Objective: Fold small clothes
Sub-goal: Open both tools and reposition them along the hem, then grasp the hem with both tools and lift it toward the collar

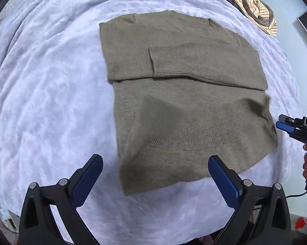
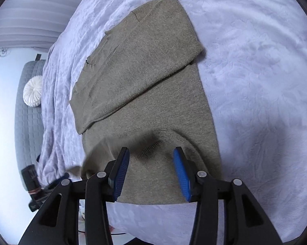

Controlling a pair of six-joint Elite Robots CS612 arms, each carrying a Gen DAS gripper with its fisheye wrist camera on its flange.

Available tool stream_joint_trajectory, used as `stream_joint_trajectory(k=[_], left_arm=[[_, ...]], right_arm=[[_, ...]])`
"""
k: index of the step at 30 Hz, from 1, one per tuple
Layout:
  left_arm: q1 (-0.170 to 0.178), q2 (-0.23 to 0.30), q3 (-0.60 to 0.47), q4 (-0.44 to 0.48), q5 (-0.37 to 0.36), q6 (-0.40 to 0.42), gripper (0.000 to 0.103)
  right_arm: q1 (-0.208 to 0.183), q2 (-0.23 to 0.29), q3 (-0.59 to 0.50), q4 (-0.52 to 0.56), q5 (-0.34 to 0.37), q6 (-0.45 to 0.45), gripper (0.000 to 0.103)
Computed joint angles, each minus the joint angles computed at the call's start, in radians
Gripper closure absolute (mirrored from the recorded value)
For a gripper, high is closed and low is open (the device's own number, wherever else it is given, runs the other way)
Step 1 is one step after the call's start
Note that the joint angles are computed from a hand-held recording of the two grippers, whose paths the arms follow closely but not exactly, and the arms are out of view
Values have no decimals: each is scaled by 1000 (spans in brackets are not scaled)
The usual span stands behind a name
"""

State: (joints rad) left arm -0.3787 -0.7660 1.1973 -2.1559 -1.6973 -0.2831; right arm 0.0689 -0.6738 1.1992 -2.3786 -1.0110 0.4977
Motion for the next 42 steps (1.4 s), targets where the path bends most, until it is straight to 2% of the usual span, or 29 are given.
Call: stream_joint_trajectory(k=[5,10,14,17,19,20,21,22,23,24,25,26,27,28,30,33,36,39,42], left_arm=[[-3,7,-8,-11,71,31,0],[4,85,-103,25,15,88,0],[2,150,-184,72,-3,126,0],[3,179,-212,101,4,139,0],[9,186,-212,103,-19,135,0],[10,188,-212,106,-23,133,9],[11,188,-211,109,-25,132,25],[10,187,-208,107,-17,132,32],[8,180,-195,88,-3,133,49],[5,170,-178,58,12,140,79],[2,160,-164,40,28,145,94],[1,152,-152,24,30,143,96],[5,140,-135,-5,5,131,96],[8,125,-114,-42,-9,117,96],[5,103,-92,-84,7,107,96],[9,75,-80,-131,5,94,96],[11,63,-98,-182,30,104,96],[13,77,-154,-236,52,120,96],[15,131,-255,-260,90,165,96]], right_arm=[[26,-10,-24,69,-120,-138,53],[53,14,-89,112,-227,-256,53],[65,64,-168,149,-273,-298,53],[70,95,-209,172,-291,-335,53],[70,111,-229,203,-282,-367,53],[70,115,-231,207,-282,-380,53],[71,117,-230,208,-282,-391,53],[69,118,-230,209,-270,-402,52],[69,117,-228,206,-265,-410,52],[70,115,-225,199,-272,-425,57],[74,113,-222,196,-289,-448,64],[77,110,-220,199,-304,-472,90],[83,105,-216,196,-319,-484,93],[88,94,-200,172,-343,-495,94],[99,68,-165,110,-389,-516,94],[101,21,-111,6,-411,-499,94],[103,-4,-97,-78,-448,-503,94],[97,-6,-121,-143,-472,-514,94],[102,35,-208,-160,-505,-533,94]])
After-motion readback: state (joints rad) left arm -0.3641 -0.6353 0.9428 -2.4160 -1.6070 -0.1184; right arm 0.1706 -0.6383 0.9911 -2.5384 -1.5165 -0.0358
